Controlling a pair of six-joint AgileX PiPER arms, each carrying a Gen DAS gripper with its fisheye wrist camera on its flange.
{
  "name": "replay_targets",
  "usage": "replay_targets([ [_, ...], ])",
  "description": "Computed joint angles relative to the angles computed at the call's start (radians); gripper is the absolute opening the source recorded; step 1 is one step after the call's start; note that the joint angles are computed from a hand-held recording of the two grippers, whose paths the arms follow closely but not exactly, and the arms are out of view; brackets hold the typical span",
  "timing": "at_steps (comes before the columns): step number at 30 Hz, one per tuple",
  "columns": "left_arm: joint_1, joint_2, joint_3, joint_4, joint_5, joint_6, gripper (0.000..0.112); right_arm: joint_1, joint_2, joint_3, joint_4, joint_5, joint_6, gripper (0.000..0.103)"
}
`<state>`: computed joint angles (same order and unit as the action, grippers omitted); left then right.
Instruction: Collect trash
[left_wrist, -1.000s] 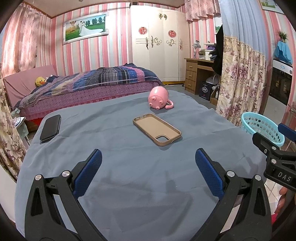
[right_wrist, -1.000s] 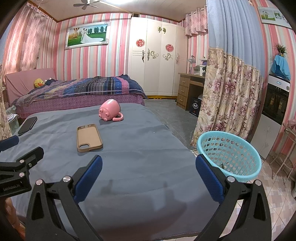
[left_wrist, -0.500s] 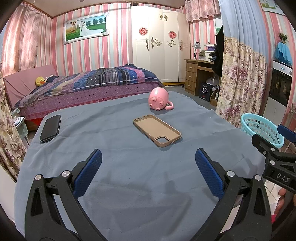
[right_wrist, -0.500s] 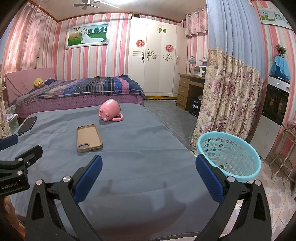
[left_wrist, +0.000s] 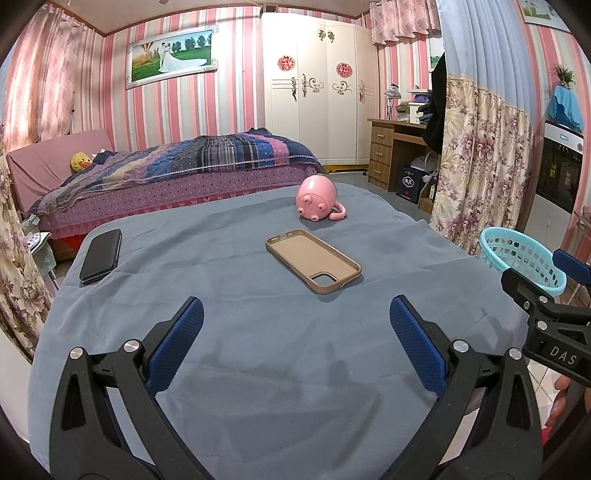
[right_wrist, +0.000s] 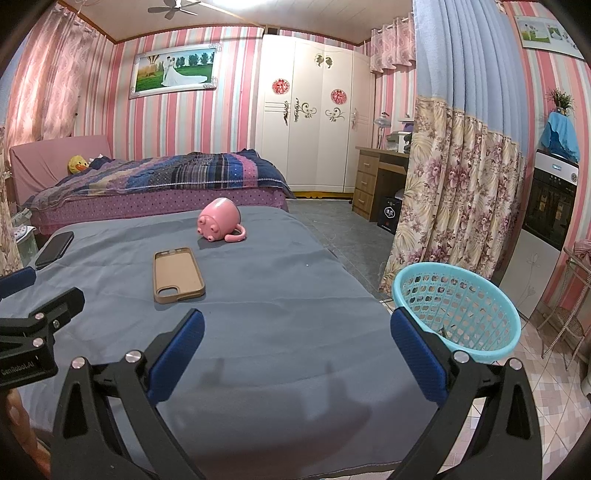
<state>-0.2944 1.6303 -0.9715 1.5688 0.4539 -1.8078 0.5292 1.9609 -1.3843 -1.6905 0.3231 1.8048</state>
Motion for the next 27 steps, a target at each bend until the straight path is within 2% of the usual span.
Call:
replay_targets([
  [27, 0.005, -0.005, -0.003, -0.009, -0.008, 0.001, 0.098, -0.002, -0.007, 0.010, -0.029, 0.002, 0.024, 0.099],
])
